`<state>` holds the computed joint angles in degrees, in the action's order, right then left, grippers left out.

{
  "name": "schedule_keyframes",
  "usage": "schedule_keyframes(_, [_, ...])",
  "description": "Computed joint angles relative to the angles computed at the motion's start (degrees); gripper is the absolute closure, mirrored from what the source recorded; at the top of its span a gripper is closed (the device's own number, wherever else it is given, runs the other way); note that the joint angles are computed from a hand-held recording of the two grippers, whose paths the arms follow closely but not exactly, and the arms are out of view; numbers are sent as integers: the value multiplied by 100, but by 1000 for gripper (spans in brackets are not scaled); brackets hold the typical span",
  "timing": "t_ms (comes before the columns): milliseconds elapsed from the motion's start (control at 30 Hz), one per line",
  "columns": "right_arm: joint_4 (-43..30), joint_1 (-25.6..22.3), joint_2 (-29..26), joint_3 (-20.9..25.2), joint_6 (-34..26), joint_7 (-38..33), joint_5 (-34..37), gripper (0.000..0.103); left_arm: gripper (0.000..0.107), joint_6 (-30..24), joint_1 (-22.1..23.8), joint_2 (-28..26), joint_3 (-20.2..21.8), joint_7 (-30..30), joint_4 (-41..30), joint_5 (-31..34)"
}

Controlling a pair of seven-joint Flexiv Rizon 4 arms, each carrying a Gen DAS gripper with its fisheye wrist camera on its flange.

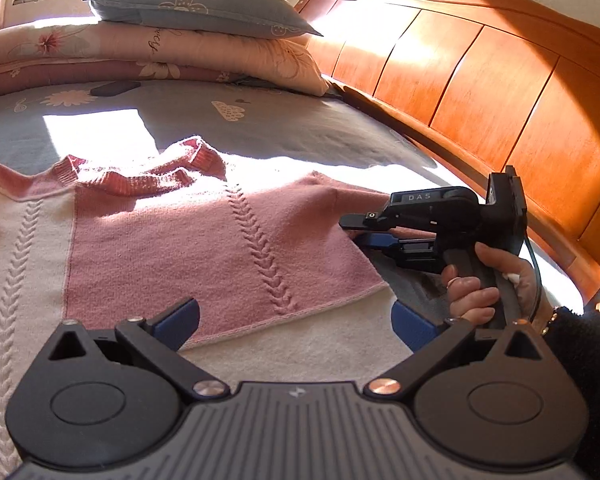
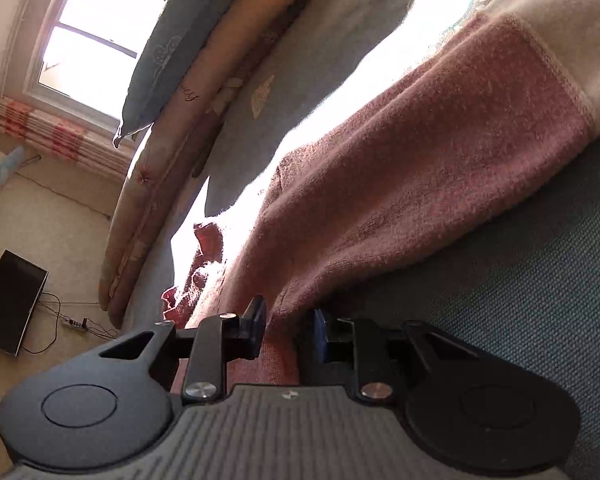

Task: Fold clothes

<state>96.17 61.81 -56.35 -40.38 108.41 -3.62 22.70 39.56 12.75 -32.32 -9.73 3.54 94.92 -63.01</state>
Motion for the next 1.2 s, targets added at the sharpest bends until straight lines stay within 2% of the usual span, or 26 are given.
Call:
schedule_keyframes(33, [-15,126,-147,-185,19,78,135,83,6,44,-57,-54,-15,37,-64,69])
schedule_keyframes(100, [-45,350,-497,-511,240,244,475,84,6,36,-128,-155,-67,181,-195,248])
schedule_keyframes(167, [14,391,-558,-596,366,322,431,83,6,8,-185,-239,-158,439,-263,372])
schedule_keyframes(233, [121,725,-679,-1096,95,-12,657,80,6,43,-257,-301,-253,748,-266,426])
schedule_keyframes(300, [296,822,-645,-1261,164,-128,558,80,6,-5,-324,-374,-337,1003,-291,501])
schedule_keyframes(400, [428,854,-590,-1289,191,-217,575,79,6,-184,-409,-497,-452,1275,-369,603])
schedule_keyframes(500, [515,763,-408,-1110,162,-255,540,79,5,-177,-559,-653,-504,1474,-478,692])
schedule_keyframes(533, [564,771,-340,-1089,87,-274,502,78,5,-145,-625,-715,-504,1459,-531,765])
schedule_keyframes(600, [673,788,-207,-1060,-56,-266,387,74,5,-247,-764,-881,-387,1029,-754,1145])
schedule_keyframes(667, [788,796,-92,-1036,-156,-215,242,71,5,-222,-725,-865,-471,1067,-685,1154])
schedule_keyframes(800, [950,723,36,-878,1,-85,148,66,5,-729,-642,-874,-415,785,-886,1476])
schedule_keyframes(933, [960,548,190,-593,242,-191,147,65,5,-1425,-484,-1091,-432,151,-1458,1541])
schedule_keyframes(1033, [887,355,302,-287,441,-420,242,59,5,-1148,-475,-1156,-538,212,-1519,1241])
schedule_keyframes(1133, [814,307,342,-190,389,-582,400,59,5,-1559,-549,-1530,-528,-500,-2111,1736])
schedule_keyframes(1200, [802,258,404,-99,396,-691,448,58,5,-1563,-641,-1560,-453,-473,-2147,1775])
